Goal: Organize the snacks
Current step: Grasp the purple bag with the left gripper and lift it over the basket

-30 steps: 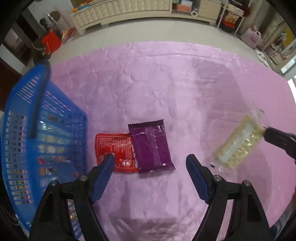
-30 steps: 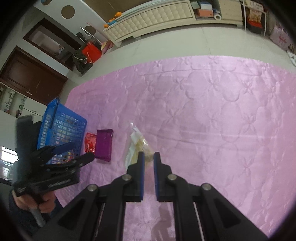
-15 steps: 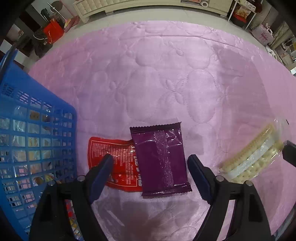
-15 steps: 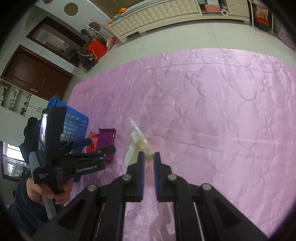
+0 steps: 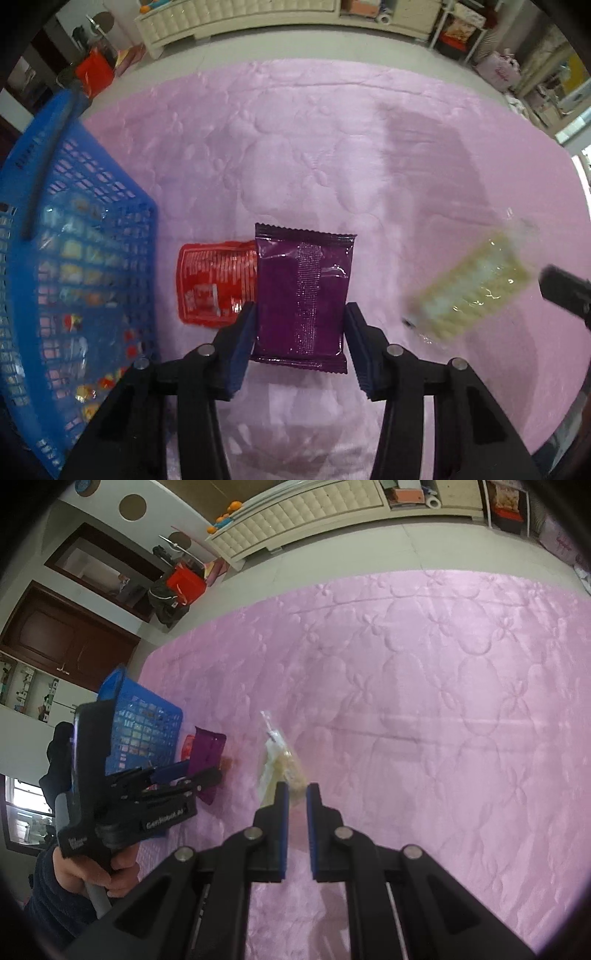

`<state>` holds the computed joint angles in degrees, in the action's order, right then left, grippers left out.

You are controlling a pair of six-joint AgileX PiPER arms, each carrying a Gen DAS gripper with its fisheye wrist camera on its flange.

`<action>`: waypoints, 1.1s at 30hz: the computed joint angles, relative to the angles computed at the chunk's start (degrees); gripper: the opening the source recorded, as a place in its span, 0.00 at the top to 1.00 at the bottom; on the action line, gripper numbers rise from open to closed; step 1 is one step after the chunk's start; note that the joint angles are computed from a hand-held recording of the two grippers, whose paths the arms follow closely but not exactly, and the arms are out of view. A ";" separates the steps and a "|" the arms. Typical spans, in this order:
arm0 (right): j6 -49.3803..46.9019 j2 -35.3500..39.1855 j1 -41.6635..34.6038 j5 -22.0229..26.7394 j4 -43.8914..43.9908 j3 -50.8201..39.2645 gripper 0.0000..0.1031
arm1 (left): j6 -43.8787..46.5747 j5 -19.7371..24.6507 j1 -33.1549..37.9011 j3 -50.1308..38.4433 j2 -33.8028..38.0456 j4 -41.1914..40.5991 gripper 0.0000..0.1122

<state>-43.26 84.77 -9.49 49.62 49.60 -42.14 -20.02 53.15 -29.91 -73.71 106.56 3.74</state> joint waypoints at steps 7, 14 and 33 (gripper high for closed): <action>6.37 -11.17 0.88 2.59 -2.13 2.42 0.94 | 3.28 0.15 -0.62 6.10 -12.77 -1.19 0.60; 23.66 -21.04 10.58 2.52 -11.14 0.17 0.94 | 9.22 4.99 4.08 8.06 -26.78 -5.45 0.60; 65.37 -8.93 52.28 -8.26 -38.44 -18.35 0.94 | 44.76 16.32 41.58 8.58 -40.99 -23.84 0.60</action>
